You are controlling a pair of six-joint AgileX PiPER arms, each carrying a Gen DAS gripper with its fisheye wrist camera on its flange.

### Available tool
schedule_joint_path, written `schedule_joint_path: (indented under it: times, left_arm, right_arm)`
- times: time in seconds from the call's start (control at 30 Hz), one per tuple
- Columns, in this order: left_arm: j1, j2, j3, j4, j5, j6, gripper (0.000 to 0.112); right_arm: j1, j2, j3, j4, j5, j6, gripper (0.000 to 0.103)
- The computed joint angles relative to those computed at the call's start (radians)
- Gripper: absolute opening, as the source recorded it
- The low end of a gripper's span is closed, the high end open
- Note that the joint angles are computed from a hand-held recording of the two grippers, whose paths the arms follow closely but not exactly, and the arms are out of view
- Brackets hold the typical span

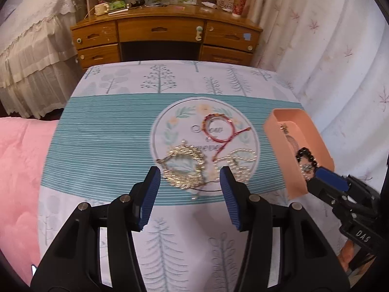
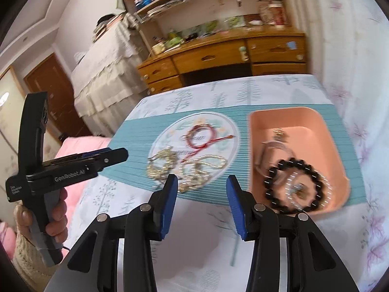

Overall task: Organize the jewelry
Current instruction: 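Withdraw both open tools from the pink box toward the round mat, then grasp the pearl necklace with right tool while left tool moves toward the gold leaf bracelet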

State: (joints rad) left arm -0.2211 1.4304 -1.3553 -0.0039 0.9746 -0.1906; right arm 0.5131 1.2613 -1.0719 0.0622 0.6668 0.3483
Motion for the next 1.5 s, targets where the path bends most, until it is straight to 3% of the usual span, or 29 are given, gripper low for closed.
schedule_joint_path:
  times: [0.13,0.33,0.43,0.8,0.87,1.0,1.23,1.5]
  left_arm:
    - [-0.007,0.041,-0.011,0.030,0.012,0.014,0.048]
    - [-0.036,0.125,-0.018,0.073,0.001,0.070,0.048]
    - [-0.047,0.157,-0.023,0.100,-0.003,0.079,0.048]
    - [-0.023,0.194,-0.024,0.062,-0.030,0.155,0.048]
    - [-0.022,0.198,-0.022,0.056,-0.035,0.164,0.048]
    - [-0.031,0.211,-0.023,0.054,-0.037,0.176,0.048]
    - [-0.052,0.269,-0.062,0.053,-0.031,0.177,0.048]
    - [-0.043,0.399,-0.233,-0.016,0.059,0.179,0.048]
  right_arm:
    - [-0.025,0.153,-0.167,0.128,0.107,-0.111,0.043]
    - [-0.051,0.403,-0.433,0.174,0.270,-0.148,0.042]
    - [-0.054,0.542,-0.571,0.204,0.369,-0.152,0.034]
    - [0.003,0.749,-0.780,0.072,0.487,-0.086,0.026]
    - [0.019,0.770,-0.800,0.034,0.485,-0.081,0.025]
    - [0.051,0.791,-0.826,-0.048,0.511,-0.091,0.010]
    - [0.009,0.713,-0.703,0.009,0.426,-0.116,0.009]
    - [-0.057,0.601,-0.582,0.124,0.345,-0.147,0.009]
